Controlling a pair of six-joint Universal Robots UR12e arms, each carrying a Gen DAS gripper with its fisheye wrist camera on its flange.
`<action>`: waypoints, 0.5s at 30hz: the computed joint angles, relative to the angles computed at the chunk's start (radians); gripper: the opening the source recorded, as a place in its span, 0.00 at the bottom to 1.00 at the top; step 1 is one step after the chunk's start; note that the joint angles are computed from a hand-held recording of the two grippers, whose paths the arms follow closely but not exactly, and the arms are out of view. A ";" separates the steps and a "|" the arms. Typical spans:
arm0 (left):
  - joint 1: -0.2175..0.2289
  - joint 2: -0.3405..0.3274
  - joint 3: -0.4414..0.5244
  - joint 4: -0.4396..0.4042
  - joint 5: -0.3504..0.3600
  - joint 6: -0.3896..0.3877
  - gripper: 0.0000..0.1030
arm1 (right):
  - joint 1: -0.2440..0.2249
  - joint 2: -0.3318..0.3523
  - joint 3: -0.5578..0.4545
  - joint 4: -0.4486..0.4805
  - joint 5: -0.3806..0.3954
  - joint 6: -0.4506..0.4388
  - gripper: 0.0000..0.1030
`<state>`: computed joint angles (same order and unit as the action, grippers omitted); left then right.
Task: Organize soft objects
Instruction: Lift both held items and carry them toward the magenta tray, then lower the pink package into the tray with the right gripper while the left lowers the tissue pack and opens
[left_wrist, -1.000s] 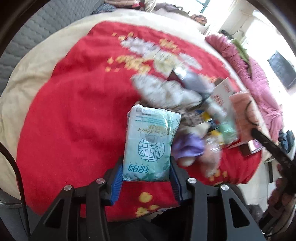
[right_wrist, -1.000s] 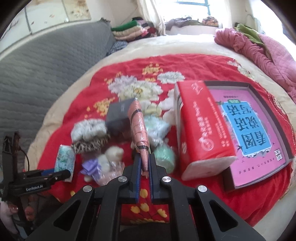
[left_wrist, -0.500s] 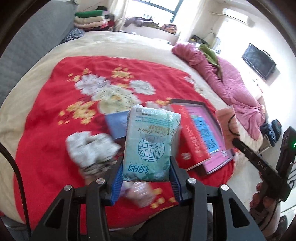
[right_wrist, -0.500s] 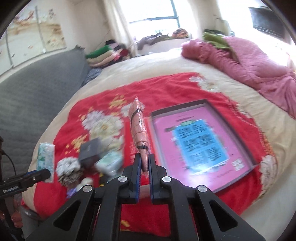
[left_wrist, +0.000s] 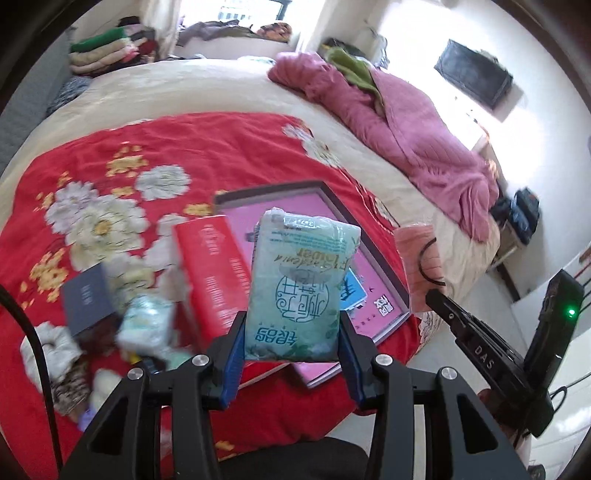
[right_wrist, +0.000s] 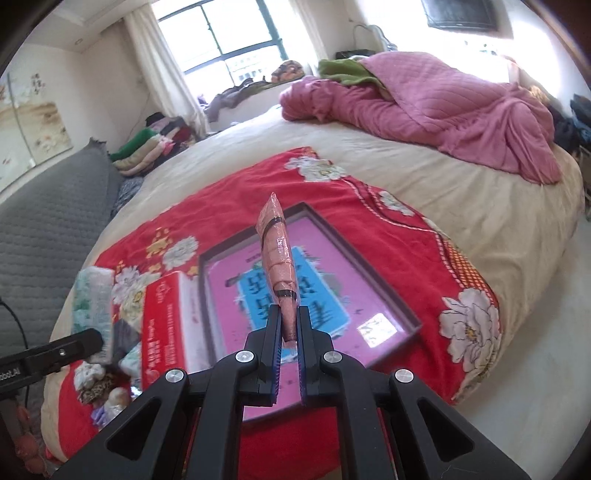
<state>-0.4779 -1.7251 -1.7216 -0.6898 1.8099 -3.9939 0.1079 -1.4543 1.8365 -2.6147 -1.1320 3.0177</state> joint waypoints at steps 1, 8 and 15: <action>-0.001 -0.023 0.027 -0.020 -0.006 0.021 0.44 | -0.008 0.006 -0.003 0.003 0.011 0.002 0.07; -0.003 -0.136 0.162 -0.181 -0.037 0.086 0.44 | -0.024 0.046 -0.028 0.062 0.026 -0.011 0.07; 0.007 -0.204 0.230 -0.277 -0.080 0.136 0.45 | -0.023 0.085 -0.058 0.127 0.006 -0.051 0.07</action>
